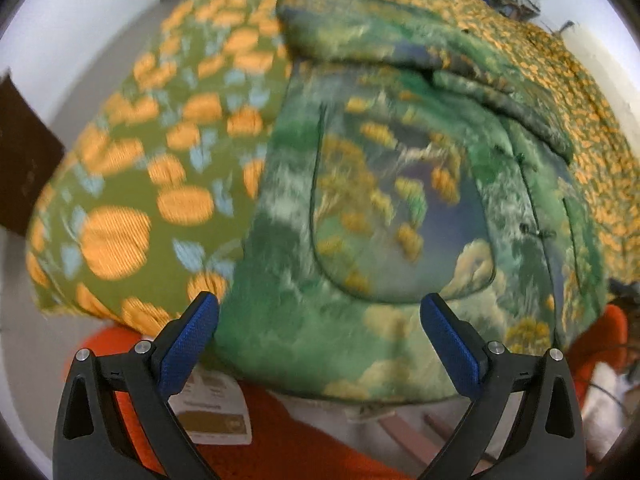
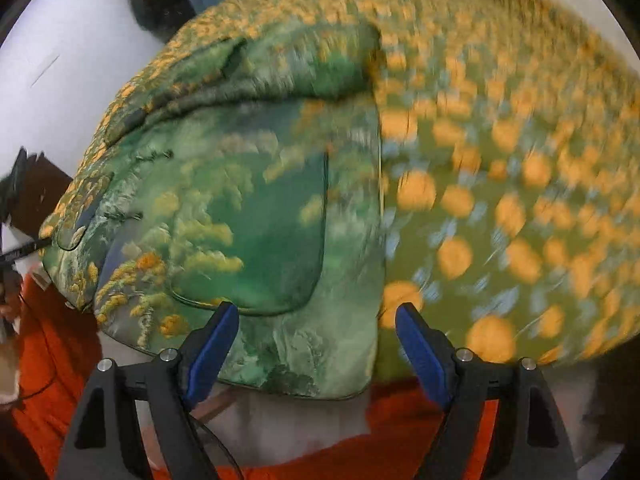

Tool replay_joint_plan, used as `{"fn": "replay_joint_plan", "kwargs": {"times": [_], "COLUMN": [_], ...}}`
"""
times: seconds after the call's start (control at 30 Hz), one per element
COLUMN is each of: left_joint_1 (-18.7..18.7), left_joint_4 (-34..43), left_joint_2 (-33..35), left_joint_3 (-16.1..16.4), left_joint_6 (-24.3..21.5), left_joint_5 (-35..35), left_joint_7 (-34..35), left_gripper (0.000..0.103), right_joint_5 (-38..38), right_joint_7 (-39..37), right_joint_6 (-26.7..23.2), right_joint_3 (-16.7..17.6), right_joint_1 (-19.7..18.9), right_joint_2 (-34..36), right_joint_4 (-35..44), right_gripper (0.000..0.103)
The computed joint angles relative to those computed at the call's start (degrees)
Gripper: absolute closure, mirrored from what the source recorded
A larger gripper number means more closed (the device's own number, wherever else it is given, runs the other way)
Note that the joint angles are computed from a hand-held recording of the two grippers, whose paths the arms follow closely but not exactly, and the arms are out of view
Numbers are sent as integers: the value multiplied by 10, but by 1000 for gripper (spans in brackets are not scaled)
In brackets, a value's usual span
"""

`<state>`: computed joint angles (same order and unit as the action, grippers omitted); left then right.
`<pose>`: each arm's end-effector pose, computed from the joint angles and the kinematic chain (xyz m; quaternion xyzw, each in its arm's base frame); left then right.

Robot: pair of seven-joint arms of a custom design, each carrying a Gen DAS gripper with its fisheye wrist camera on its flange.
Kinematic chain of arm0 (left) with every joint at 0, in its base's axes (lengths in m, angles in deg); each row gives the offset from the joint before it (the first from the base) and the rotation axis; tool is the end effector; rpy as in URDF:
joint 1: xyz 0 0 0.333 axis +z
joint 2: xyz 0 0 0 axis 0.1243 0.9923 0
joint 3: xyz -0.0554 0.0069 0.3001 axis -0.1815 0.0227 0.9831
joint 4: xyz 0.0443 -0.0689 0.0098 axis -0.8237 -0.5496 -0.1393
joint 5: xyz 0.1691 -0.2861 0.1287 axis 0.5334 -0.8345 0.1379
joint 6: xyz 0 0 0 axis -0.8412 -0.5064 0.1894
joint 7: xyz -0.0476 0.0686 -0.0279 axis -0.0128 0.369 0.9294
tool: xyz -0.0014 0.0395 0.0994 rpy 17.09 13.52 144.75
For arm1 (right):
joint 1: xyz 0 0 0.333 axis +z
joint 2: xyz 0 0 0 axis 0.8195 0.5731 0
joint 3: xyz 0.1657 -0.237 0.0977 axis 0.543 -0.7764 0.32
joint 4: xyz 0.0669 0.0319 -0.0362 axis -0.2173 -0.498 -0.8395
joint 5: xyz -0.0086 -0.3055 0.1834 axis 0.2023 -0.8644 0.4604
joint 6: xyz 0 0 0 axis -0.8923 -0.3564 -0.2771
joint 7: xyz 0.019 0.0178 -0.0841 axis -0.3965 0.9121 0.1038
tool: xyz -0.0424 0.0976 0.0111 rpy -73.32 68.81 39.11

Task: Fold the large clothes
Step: 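Grasp the jacket hem with both tools and lift it up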

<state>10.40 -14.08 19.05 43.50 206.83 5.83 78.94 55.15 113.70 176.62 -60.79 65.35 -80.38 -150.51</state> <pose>0.5931 -0.0337 0.4957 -0.6661 0.7247 -0.1738 0.0309 0.4868 0.1030 0.4817 -0.6367 0.7467 -0.0826 0.1739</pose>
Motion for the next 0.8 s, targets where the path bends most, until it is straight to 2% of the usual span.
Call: {"fn": "replay_joint_plan", "kwargs": {"times": [0.1, 0.23, 0.3, 0.33, 0.37, 0.43, 0.53, 0.67, 0.8], "left_joint_1": [1, 13, 18, 17, 16, 25, 29, 30, 38], "left_joint_4": [4, 19, 28, 29, 31, 36, 29, 9, 10], "left_joint_2": [10, 25, 26, 25, 25, 26, 5, -46, -88], "left_joint_3": [3, 0, -3, -3, -2, -1, 0, 7, 27], "left_joint_6": [-16, -62, -96, -105, -113, -129, -132, -144, -204], "left_joint_5": [13, -16, -39, -41, -37, -67, -85, -99, -110], "left_joint_7": [-2, 12, 26, 24, 19, 28, 39, 77, 106], "left_gripper": [2, 3, 9, 35, 64, 88, 95, 96, 96], "right_joint_5": [38, 141, 162, 181, 201, 232, 248, 259, 280], "right_joint_7": [-44, -117, -131, -137, -139, -146, -157, -167, -173], "right_joint_6": [-2, -21, -26, -27, -30, -43, -51, -75, -137], "right_joint_3": [-8, -17, -17, -19, -21, -24, -25, -29, -39], "right_joint_1": [6, 9, 8, 6, 6, 4, 3, 5, 9], "right_joint_2": [25, 41, 36, 31, 28, 20, 5, -26, -60], "right_joint_4": [1, 8, 11, 12, 13, 22, 34, 49, 51], "right_gripper": [20, 21, 53, 86, 87, 90, 91, 92, 92]}}
